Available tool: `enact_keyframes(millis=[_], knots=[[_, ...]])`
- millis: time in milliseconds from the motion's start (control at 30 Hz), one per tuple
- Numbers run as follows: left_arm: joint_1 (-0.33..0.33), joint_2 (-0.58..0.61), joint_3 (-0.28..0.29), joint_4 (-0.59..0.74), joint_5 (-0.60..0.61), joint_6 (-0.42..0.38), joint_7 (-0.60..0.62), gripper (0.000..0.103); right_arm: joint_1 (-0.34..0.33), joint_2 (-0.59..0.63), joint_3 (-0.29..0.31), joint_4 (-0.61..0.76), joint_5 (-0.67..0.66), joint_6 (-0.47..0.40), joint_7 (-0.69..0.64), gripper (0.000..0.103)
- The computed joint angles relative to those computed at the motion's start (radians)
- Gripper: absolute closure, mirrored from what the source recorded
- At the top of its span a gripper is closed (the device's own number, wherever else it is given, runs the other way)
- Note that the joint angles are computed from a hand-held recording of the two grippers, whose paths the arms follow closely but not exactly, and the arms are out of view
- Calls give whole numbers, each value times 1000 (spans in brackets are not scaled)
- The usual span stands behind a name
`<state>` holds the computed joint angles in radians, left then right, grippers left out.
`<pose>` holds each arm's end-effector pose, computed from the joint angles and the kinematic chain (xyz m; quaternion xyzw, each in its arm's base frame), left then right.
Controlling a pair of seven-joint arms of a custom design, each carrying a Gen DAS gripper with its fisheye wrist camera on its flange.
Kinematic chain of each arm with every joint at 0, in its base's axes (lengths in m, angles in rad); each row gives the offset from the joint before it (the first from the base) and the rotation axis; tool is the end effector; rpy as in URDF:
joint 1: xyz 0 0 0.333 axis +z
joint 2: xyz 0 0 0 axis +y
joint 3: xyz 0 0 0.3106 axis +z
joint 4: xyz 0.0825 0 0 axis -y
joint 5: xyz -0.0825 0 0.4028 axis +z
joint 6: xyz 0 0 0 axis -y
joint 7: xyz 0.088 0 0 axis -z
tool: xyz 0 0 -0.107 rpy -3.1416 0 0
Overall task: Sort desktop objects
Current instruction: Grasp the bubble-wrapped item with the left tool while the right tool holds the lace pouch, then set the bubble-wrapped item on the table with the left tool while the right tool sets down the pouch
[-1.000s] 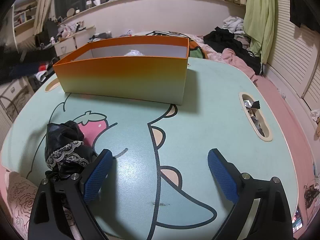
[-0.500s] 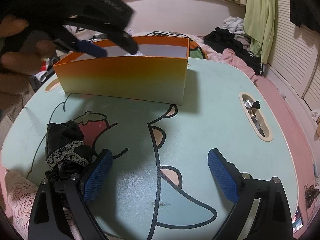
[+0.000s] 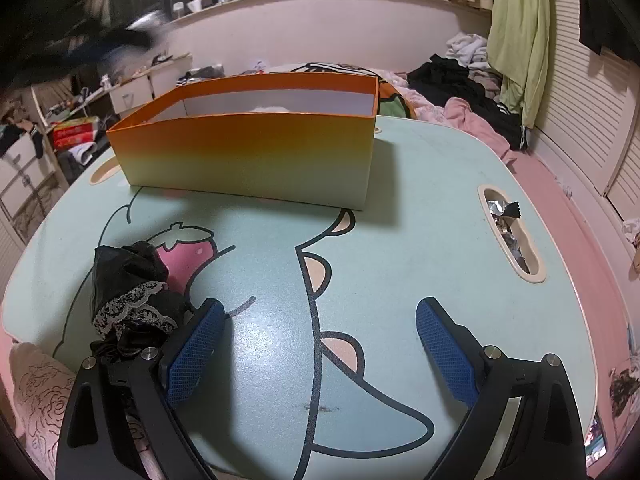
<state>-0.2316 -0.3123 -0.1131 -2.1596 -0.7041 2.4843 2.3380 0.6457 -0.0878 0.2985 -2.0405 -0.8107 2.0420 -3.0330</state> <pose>0.4956 -0.1813 0.5876 -0.3897 0.8291 -0.3873 0.1034 0.3602 0.4351 0.4921 -0.5204 0.7685 -0.3018 0.2181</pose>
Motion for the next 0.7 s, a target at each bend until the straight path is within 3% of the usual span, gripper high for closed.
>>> enact_keyframes(millis=[167, 267, 333, 367, 500, 633, 667, 700], knots=[[14, -11, -14, -143, 68, 32, -10, 75, -1, -3, -1, -5, -1, 3, 0, 6], [-39, -4, 11, -202, -92, 87, 63, 69, 0, -1, 0, -1, -1, 0, 0, 6], [-35, -6, -18, -215, -81, 145, 36, 31, -1, -1, 0, -4, -1, 3, 2, 6], [-35, -12, -20, -220, -66, 154, 32, 26, -1, 0, 0, -3, -2, 3, 3, 6], [-85, -60, 25, -264, -169, 212, 159, 24, -3, -48, 7, -59, -64, 63, 100, 6], [-75, -94, 35, -306, -143, 178, 173, 23, -14, -113, 46, -113, -200, 103, 204, 7], [-100, -97, 58, -326, -143, 196, 186, 22, -16, -126, 44, -121, -226, 146, 185, 7], [-110, -113, 46, -362, -212, 271, 269, 19, -17, -129, 40, -119, -239, 204, 149, 7]])
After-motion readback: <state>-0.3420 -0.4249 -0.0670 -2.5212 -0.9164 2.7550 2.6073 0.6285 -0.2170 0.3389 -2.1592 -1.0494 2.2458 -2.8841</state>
